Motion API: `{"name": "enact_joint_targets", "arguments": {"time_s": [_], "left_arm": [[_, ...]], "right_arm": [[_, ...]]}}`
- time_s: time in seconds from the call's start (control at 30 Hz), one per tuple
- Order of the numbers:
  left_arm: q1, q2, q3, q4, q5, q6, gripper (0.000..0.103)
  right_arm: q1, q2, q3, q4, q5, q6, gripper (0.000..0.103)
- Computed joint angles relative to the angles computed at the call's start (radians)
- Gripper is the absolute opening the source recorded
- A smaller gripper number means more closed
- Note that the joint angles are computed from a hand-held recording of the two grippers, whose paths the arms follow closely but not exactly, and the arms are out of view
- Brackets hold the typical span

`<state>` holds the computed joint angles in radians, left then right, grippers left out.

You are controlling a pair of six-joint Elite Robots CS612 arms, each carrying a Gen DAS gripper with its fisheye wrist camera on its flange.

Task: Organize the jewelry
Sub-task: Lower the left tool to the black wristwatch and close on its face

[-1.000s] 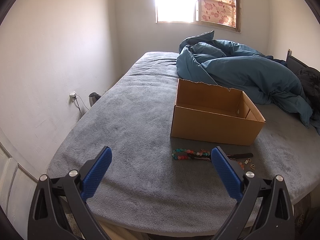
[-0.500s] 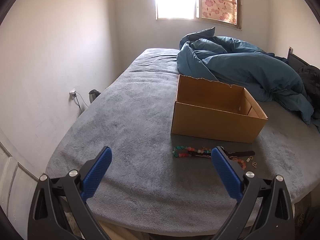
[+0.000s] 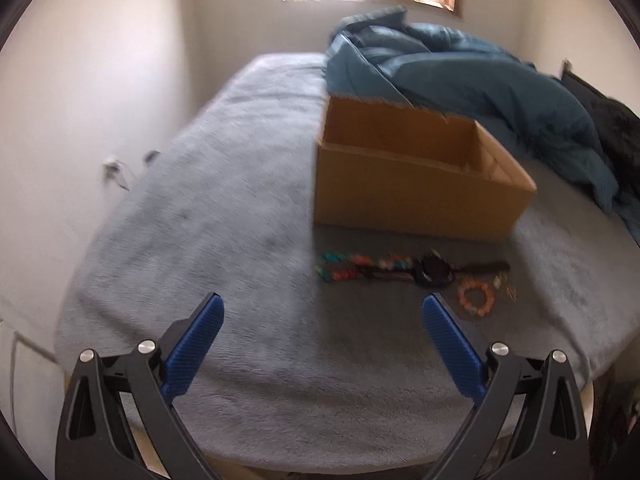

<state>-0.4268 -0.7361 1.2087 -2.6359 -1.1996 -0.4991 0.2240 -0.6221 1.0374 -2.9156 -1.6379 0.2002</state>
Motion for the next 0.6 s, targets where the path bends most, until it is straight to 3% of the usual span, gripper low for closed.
{"name": "enact_joint_targets", "arguments": {"time_s": [0.13, 0.23, 0.4, 0.5, 0.6], "left_arm": [[0.032, 0.045, -0.043, 0.013, -0.179, 0.009, 0.097], [0.052, 0.069, -0.051, -0.044, -0.292, -0.004, 0.097], [0.076, 0.102, -0.066, -0.155, -0.408, -0.092, 0.097], [0.087, 0.128, -0.097, -0.155, -0.449, -0.147, 0.097], [0.082, 0.147, -0.121, -0.149, -0.394, -0.121, 0.097]], "right_arm": [[-0.008, 0.035, -0.052, 0.074, 0.063, 0.017, 0.096], [-0.014, 0.067, -0.095, 0.133, 0.116, 0.031, 0.096], [-0.021, 0.139, -0.206, 0.240, 0.206, 0.027, 0.091], [-0.028, 0.190, -0.295, 0.309, 0.259, 0.036, 0.085], [-0.039, 0.254, -0.415, 0.406, 0.328, 0.071, 0.075]]}}
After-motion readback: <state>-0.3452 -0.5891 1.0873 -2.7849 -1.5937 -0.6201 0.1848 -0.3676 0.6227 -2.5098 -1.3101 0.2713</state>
